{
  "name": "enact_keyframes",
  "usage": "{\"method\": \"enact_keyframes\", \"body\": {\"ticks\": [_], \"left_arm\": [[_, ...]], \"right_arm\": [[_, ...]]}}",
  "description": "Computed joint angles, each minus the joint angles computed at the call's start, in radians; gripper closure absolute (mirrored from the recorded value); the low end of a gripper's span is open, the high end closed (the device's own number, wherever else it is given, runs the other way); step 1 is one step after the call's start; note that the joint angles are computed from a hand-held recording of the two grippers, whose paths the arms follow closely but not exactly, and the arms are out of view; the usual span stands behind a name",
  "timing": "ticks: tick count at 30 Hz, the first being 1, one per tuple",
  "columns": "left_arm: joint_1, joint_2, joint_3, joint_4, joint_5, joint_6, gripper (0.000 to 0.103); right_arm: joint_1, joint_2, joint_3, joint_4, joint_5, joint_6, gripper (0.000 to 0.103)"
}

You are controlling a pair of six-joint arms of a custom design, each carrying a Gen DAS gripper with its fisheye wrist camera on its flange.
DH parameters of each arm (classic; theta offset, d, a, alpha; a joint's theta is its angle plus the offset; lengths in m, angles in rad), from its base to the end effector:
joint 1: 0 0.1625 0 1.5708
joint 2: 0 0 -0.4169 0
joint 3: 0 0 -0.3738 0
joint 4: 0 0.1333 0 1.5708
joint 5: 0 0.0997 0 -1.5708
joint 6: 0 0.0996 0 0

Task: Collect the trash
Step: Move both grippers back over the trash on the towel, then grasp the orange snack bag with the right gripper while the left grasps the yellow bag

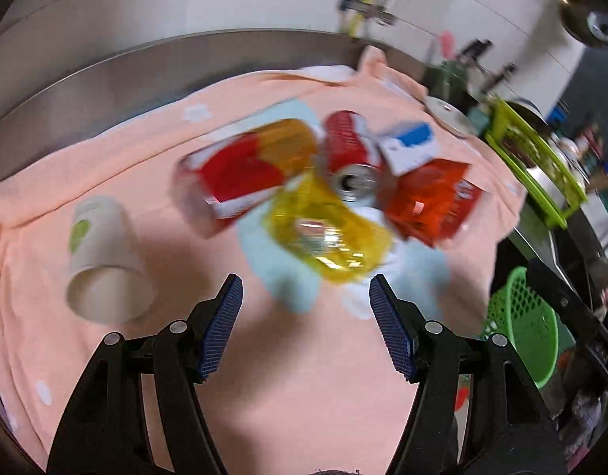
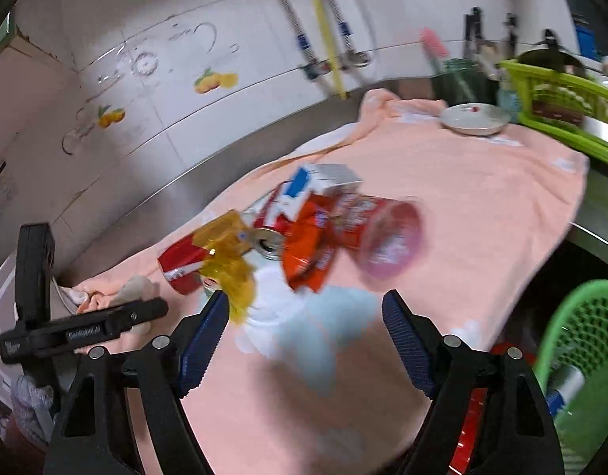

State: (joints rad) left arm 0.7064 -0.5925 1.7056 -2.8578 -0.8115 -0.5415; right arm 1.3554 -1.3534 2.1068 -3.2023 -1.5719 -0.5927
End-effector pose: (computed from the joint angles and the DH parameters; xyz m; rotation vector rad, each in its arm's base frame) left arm -0.3419 -0.5571 0.0061 0.3219 2.5274 -0.8261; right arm 0.0226 -0.5197 0.3270 0.4823 -2.5297 1.1114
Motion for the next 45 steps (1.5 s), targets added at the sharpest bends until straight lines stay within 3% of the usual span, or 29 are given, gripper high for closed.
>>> {"method": "enact_keyframes", "body": {"ticks": [7, 22, 28, 30, 33, 45], "left_arm": [[0.029, -0.037, 0.054, -0.034, -0.015, -0.015, 0.037], [0.06, -0.013, 0.026, -0.06, -0.085, -0.003, 0.037], [0.068, 0.021, -0.023, -0.061, -0.109, 0.005, 0.037], [0.071, 0.038, -0.048, -0.058, -0.115, 0.007, 0.037], [0.078, 0.061, -0.081, -0.058, -0.119, -0.006, 0.037], [0.124, 0.123, -0.188, -0.096, -0.166, -0.065, 0.037]], "right_arm": [[0.052, 0.168, -0.139, 0.016, -0.056, 0.071, 0.035], [0.085, 0.361, -0.313, -0.042, -0.196, 0.113, 0.04], [0.082, 0.377, -0.329, -0.051, -0.209, 0.124, 0.058], [0.076, 0.37, -0.322, -0.052, -0.193, 0.123, 0.067], [0.069, 0.355, -0.303, -0.064, -0.174, 0.122, 0.073], [0.035, 0.216, -0.131, -0.106, -0.037, 0.075, 0.076]]}}
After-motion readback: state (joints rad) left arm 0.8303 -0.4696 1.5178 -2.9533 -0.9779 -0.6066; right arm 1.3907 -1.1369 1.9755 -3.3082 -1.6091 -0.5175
